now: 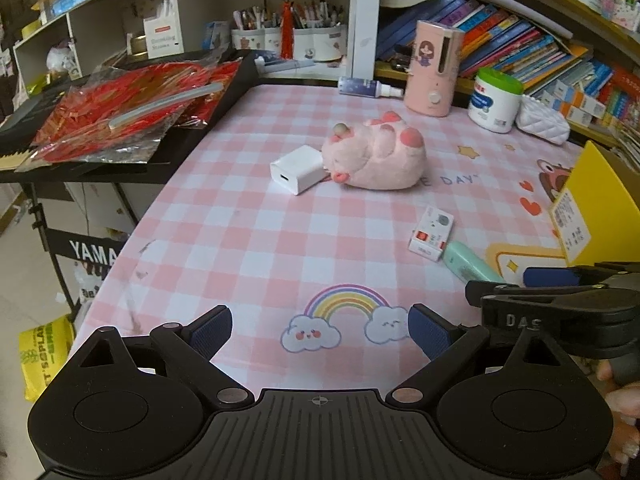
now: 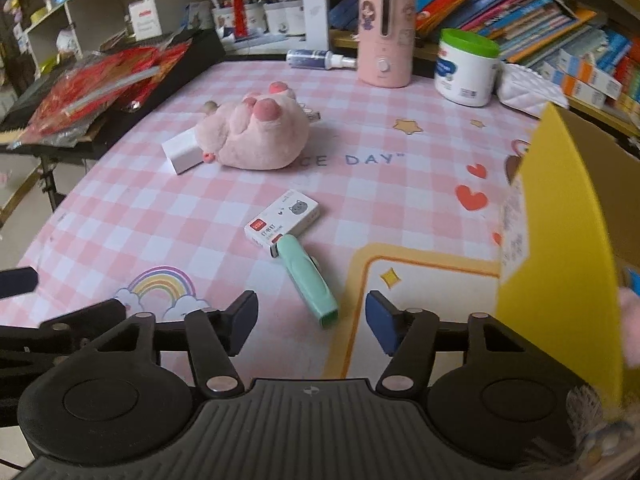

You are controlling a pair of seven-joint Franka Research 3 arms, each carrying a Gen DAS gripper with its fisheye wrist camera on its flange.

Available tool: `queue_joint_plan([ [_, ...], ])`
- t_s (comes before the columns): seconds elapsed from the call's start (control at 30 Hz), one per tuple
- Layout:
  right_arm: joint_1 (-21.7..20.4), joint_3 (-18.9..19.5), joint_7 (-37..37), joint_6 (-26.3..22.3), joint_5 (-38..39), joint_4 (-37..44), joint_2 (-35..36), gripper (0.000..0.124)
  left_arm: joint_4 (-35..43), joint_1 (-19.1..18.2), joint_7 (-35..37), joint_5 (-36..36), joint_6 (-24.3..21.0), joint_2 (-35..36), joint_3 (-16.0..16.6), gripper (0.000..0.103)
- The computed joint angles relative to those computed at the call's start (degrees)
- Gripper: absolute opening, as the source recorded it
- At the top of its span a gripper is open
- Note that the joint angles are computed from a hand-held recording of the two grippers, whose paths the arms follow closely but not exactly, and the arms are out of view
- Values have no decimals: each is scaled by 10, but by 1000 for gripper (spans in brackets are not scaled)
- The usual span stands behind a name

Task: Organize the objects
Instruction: 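Reach to the mint-green stapler and grasp it with the right gripper, then grasp the small white-and-red box with the left gripper while the right holds the stapler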

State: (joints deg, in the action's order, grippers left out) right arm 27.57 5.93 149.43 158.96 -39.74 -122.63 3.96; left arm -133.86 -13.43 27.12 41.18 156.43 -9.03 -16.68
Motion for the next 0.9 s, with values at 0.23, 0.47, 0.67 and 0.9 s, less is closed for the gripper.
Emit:
queue_joint_plan([
  [0.23, 2, -6, -123, 9, 94, 34, 46, 54, 21, -3, 0, -4, -22, 20, 2, 96],
  [0.47, 22, -32, -171, 25, 112, 47, 64, 27, 37, -9, 7, -14, -30, 38, 9, 96],
  [0.67, 39, -67, -116, 57, 52, 33, 47, 19, 60, -15, 17, -18, -18, 65, 13, 96],
  [0.9, 28, -93, 152, 67, -197, 32, 4, 19, 109, -31, 65, -31, 17, 123, 21, 96],
])
